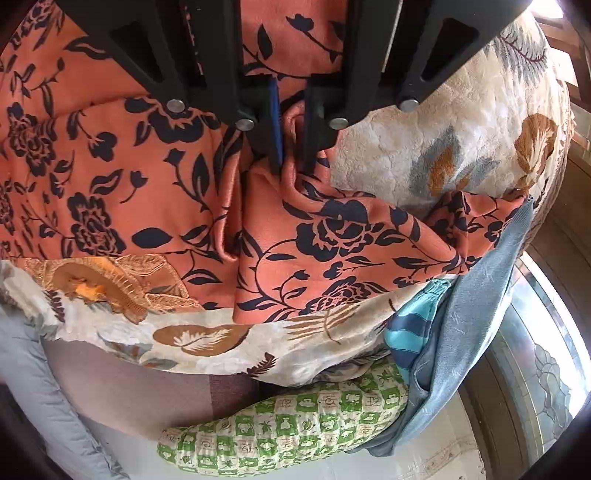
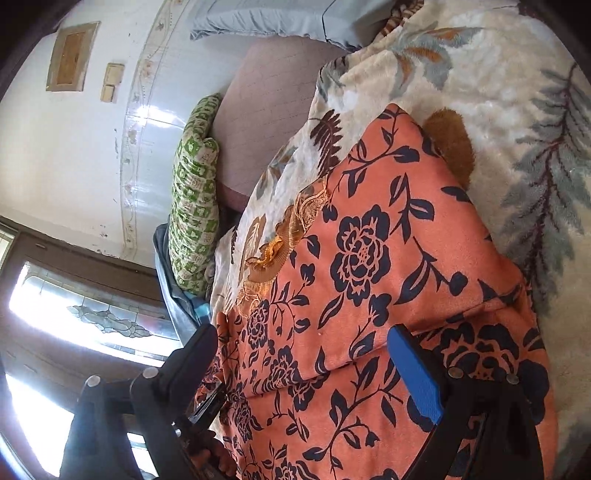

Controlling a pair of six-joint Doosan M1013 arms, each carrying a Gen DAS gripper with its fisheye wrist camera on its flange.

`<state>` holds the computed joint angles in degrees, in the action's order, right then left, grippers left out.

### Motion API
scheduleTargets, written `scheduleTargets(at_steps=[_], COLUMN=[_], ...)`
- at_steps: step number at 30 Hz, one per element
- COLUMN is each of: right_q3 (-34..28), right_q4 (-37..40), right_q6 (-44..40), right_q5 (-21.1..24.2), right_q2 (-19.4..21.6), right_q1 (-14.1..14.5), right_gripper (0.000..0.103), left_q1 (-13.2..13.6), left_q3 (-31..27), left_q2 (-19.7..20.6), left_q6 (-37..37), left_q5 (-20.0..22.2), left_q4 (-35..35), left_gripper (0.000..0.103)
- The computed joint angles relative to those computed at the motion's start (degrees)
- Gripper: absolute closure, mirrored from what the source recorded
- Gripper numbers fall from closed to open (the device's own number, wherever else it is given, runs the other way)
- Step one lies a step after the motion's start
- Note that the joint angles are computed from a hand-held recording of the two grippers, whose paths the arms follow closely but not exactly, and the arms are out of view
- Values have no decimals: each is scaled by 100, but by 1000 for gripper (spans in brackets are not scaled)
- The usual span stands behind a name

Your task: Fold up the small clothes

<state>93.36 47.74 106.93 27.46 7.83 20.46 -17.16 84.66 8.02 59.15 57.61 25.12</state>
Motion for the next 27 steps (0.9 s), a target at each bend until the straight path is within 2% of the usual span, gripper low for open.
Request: scheduleTargets(at_steps=[1,3,5,6,9,13,17,20,22,27], right_q3=[-12,-25,-25,-19,3,-22,-52,-76,-89,-113], right_q4=[-16,-19,-34,-31,50,87,8,-85,-120,-122], right_q6=[-20,-52,-47,-33,-73,-149,-75,-13,12,-36], right_q5=[10,12,4,-8,-45,-16,-4,11,13,47], right_q2=[6,13,11,7,-8,5,30,48,60,80], right_q1=[7,20,24,25,24,33,47,61,67,72], right_gripper=[8,8,8,8,8,8,8,8,8,8], left_q1=[42,136,324,417,765,1461,2218,2691,2854,2977], left_q3=[9,39,88,146,133,123,212,379,443,370], left_q2=[-54,-164,-307,-389,-455,-467,-433,-418,-374,-228], left_q6=[-33,-325,-493,-570,-665,-1003,-1036,-676,-699,-1360], left_q5=[-67,-150,-285,-345,-268,-203,-410,-618,-705,-760], left_q4=[-69,-89,-298,-358,-599,-1369,-2922,-4595,-5180,-5154], left_gripper=[77,49,35,32,31,31,31,31,31,31])
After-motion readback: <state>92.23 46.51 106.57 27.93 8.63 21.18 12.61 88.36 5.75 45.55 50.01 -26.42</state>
